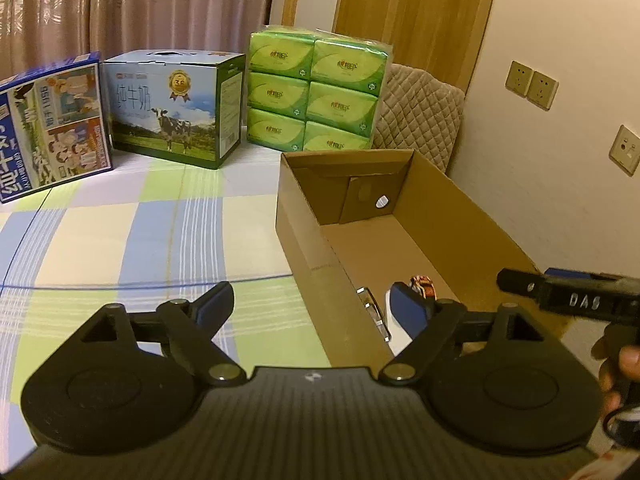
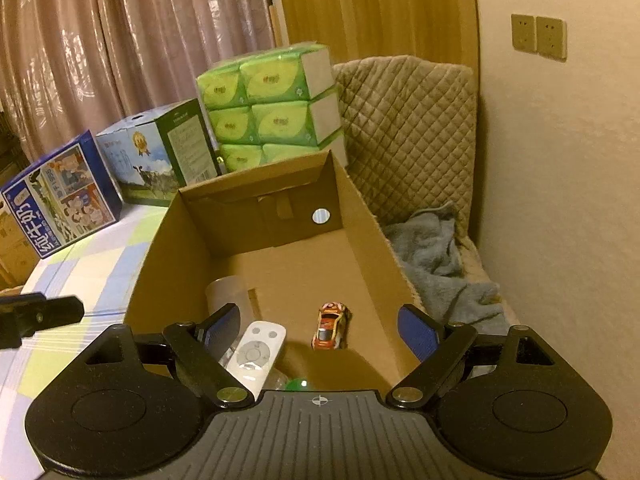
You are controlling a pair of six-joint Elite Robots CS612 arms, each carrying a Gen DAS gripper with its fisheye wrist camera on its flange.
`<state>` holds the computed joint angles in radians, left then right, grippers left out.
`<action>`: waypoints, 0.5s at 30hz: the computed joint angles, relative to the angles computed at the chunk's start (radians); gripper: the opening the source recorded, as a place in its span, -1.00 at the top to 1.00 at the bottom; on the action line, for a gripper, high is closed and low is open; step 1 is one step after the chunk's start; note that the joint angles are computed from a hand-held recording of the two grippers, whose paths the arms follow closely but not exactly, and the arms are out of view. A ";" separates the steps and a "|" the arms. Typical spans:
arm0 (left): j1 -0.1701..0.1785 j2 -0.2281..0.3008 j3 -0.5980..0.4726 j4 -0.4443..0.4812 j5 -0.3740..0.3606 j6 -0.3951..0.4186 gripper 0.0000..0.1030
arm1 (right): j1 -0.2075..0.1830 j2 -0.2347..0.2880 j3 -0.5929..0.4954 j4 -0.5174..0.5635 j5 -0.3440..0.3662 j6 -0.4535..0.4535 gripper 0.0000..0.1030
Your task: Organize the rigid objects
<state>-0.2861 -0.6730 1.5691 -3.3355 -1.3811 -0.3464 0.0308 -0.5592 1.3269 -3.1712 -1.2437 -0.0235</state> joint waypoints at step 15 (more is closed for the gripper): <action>-0.063 -0.127 0.221 -0.052 0.078 -0.082 -0.82 | -0.009 -0.166 0.223 -0.094 0.010 -0.037 -0.62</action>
